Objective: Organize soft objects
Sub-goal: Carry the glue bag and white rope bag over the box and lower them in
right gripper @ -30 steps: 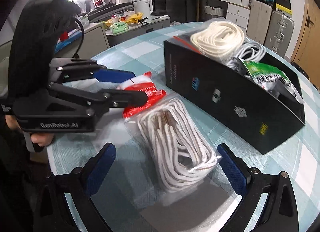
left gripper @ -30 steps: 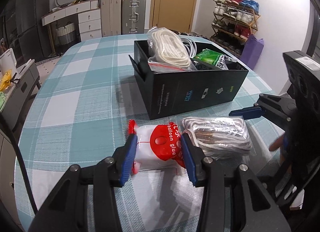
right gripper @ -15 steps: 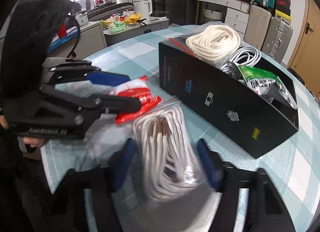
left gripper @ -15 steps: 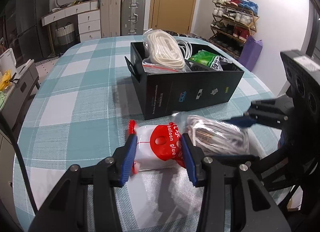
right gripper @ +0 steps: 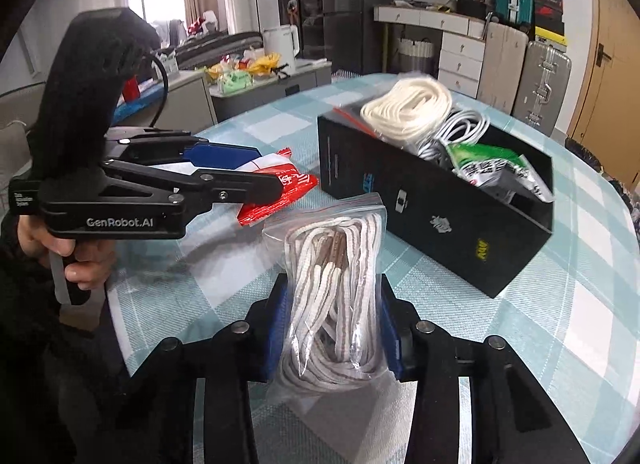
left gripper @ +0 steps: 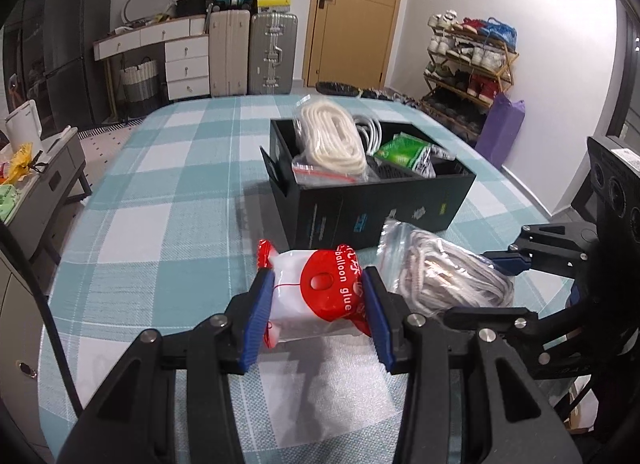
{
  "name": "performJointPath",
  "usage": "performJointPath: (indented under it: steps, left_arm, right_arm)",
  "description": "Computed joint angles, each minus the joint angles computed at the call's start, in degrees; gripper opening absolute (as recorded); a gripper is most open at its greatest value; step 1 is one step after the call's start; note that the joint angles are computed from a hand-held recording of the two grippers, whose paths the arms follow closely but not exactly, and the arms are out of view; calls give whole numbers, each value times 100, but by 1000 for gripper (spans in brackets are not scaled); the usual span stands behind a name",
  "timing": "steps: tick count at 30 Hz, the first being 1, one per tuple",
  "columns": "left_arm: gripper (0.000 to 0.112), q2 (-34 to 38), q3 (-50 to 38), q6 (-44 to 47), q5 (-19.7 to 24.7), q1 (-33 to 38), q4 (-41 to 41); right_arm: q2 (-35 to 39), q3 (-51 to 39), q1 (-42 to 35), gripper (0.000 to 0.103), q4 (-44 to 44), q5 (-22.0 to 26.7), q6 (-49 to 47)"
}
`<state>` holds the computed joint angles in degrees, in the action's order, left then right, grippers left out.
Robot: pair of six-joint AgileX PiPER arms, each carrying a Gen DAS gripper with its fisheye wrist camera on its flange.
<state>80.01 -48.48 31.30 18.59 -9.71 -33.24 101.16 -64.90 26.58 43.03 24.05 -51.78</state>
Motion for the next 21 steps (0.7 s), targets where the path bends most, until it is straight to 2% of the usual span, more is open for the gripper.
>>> performJointPath:
  steps: [9, 14, 21]
  left_arm:
    - [44, -277, -21, -87, -179, -30, -36]
    - [44, -227, -206, -159, -252, -46, 5]
    - [44, 15, -553, -387, -317, -90, 206]
  right_arm:
    - [-710, 566, -318, 41, 1449, -270, -1118]
    - [-922, 616, -439, 41, 1630, -531, -1009]
    - [-871, 405, -541, 41, 1438, -786, -351]
